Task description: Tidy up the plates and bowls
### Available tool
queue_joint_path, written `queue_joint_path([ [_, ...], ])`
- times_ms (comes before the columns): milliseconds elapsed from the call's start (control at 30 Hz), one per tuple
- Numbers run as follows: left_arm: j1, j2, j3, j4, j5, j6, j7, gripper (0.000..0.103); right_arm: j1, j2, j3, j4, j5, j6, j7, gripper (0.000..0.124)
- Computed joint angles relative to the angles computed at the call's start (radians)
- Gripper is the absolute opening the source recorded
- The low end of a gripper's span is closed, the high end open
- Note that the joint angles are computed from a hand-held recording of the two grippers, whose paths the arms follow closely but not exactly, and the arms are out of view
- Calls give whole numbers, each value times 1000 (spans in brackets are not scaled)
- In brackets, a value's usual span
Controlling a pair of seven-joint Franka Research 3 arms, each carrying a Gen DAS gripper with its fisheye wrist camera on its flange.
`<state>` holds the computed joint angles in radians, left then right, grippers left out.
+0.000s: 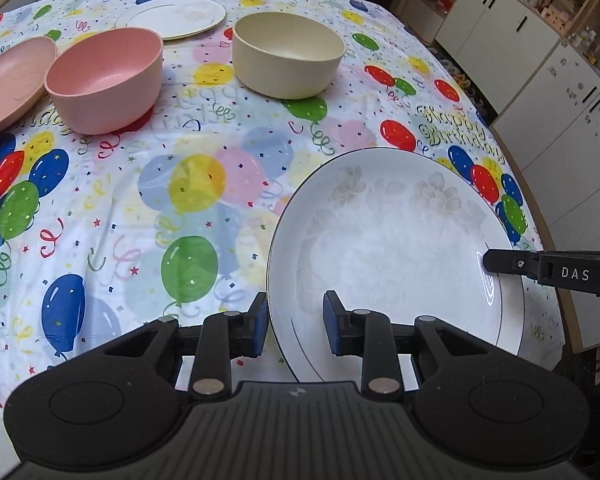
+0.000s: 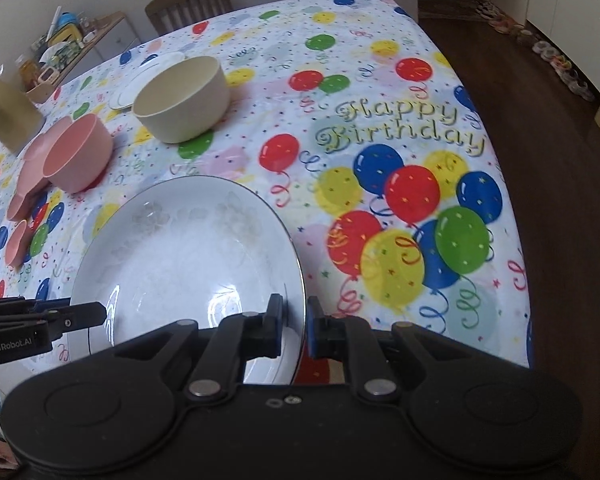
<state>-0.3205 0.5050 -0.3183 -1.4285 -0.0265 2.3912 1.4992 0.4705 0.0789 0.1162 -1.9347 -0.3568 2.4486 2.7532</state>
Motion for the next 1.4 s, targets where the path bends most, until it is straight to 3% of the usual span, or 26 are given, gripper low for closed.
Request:
queue_joint_path([
  [267, -5, -11, 2, -22, 19, 26, 12, 28, 9, 7, -1, -3, -39, -10, 48, 12],
  [367, 2, -23, 2, -36, 14, 40, 8, 28, 16, 15, -1, 20, -58, -49, 53, 23],
  [533, 12, -53, 4, -71, 11, 70, -3, 28, 24, 2, -1, 31, -114, -82, 94, 27],
  [800, 44, -137, -17, -168, -25, 187, 51, 30, 50, 9, 19, 107, -233, -100, 85, 46],
  [933, 49, -188, -12, -221, -32, 264, 57, 52, 68, 24, 17, 157, -290, -90, 86, 55],
  [1167, 63, -263, 9, -287, -20, 367, 26, 57, 102, 74, 7, 261, -337, -63, 35, 66],
  [1267, 60, -286, 29, -309, 12, 418, -19, 69, 124, 106, -3, 321, -356, -57, 5, 80],
  [1400, 59, -288, 42, -297, 61, 442, -58, 70, 153, 160, -21, 416, -353, -66, -64, 92],
])
